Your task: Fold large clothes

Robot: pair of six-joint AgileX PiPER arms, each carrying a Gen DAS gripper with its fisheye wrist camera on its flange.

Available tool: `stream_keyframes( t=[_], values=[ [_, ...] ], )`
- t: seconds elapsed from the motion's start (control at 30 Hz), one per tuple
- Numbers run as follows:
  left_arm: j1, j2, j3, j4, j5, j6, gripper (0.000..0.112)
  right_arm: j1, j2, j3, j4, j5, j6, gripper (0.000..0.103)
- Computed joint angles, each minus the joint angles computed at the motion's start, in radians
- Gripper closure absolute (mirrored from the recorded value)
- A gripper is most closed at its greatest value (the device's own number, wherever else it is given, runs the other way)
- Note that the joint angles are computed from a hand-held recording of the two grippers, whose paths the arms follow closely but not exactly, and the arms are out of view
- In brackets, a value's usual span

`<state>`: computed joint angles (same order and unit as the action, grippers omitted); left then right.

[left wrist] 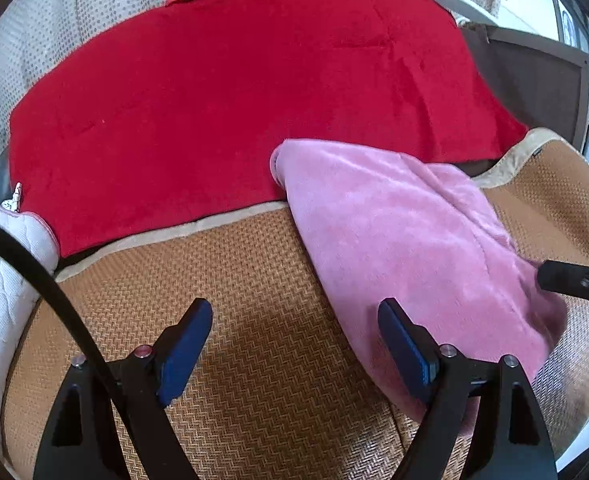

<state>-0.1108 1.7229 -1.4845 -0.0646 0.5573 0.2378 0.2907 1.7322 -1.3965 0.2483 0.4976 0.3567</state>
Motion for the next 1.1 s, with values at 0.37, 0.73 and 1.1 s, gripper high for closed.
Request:
stream_keyframes(
  t=[0.37, 0.73, 1.1],
  values=[
    [0.013, 0.042, -0.051, -0.097, 0.092, 0.071, 0.025, -0.074, 0.056, -0.021, 0.193, 0.07, -0.173, 0.076],
    [0.05, -0.077, 0.053, -0.1, -0.012, 0.065, 0.025, -0.106, -0.118, 0.195, 0.189, -0.227, -0.064, 0.015],
    [0.025, -0.071, 0.08, 0.001, -0.026, -0.004, 0.025, -0.063, -0.093, 0.164, 0.08, -0.188, -0.04, 0.043]
  ],
)
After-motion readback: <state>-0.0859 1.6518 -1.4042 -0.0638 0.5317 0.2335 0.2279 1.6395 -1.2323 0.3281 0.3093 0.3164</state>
